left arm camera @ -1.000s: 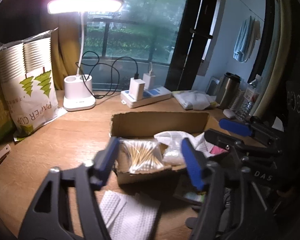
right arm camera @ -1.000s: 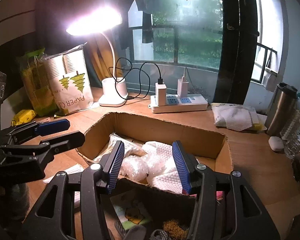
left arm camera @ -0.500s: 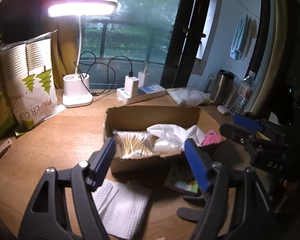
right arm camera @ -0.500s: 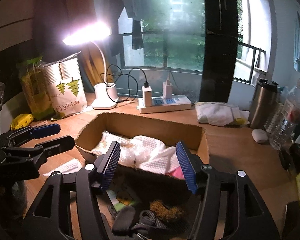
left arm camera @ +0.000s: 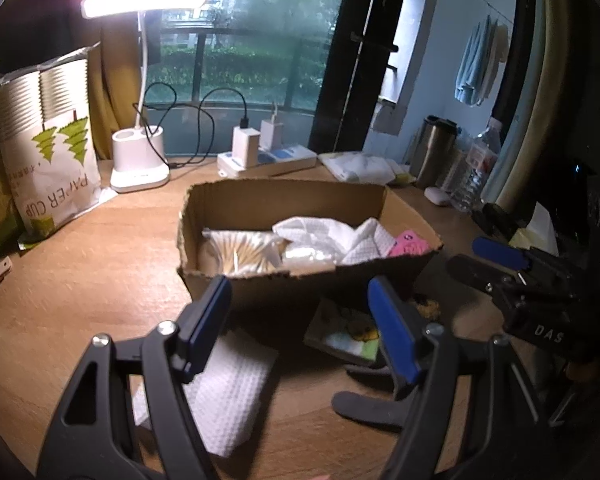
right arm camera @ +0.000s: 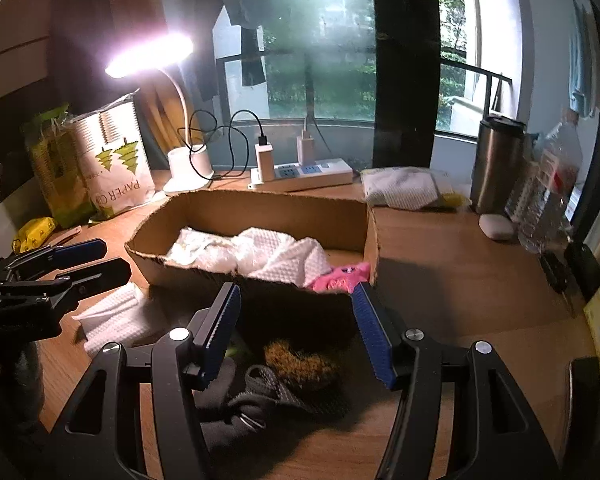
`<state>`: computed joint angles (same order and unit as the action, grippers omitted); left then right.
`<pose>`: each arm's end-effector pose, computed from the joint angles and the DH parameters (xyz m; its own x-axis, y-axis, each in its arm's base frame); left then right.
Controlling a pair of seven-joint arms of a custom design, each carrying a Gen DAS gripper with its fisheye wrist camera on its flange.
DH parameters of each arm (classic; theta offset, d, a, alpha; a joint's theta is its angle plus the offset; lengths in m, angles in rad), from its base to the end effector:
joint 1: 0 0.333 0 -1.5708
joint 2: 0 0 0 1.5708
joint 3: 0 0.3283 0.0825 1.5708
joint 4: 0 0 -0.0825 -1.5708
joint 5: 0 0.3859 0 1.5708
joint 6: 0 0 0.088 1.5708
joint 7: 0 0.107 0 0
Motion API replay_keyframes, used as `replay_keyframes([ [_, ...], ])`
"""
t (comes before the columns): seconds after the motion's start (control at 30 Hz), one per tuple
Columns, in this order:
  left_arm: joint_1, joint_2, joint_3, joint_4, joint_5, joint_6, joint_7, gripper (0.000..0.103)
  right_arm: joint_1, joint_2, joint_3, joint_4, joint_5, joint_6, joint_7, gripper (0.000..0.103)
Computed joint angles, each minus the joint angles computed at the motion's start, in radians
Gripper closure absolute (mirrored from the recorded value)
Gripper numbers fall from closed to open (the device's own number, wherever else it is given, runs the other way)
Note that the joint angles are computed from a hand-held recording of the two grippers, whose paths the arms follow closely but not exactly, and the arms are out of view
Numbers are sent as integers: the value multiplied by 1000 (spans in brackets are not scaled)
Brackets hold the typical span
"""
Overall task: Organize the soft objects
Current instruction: 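Withdraw both grippers from the box toward the remaining items, then grasp the grey gloves with the left gripper while the right grasps the brown plush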
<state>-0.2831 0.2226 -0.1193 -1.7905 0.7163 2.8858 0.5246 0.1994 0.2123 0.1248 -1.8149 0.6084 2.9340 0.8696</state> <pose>0.6037 -0.2906 0.5321 -0.0574 -0.9772 0.2046 -0.6108 -0.1278 -0.7814 0.6448 0.1706 0.5336 0.4593 -0.8882 -0.0113 -0.5181 -0.2575 -0.8156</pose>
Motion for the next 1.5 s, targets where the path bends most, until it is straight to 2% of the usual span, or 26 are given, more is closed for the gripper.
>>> replay_keyframes([
  [0.4,-2,31,-27,-3,-88,-27,78,30,-10,27,-13,-14,-10,-41,34,41],
  [0.87,-20,79,-27,57,-161,-102,146,31,-17,132,-18,102,-75,-181,115,41],
  [1.0,-25,96,-36,83,-178,-128,171,30,-33,143,-4,126,-59,-215,83,42],
  [1.07,-29,106,-41,99,-186,-139,189,30,-38,138,2,120,-49,-219,54,53],
  [1.2,-40,121,-48,124,-201,-154,223,31,-53,117,16,93,1,-204,-13,63],
  [1.33,-47,135,-62,146,-228,-164,268,31,-74,80,26,57,86,-183,-93,64],
  [1.5,-54,151,-82,163,-275,-171,328,30,-75,34,8,12,148,-149,-144,64],
])
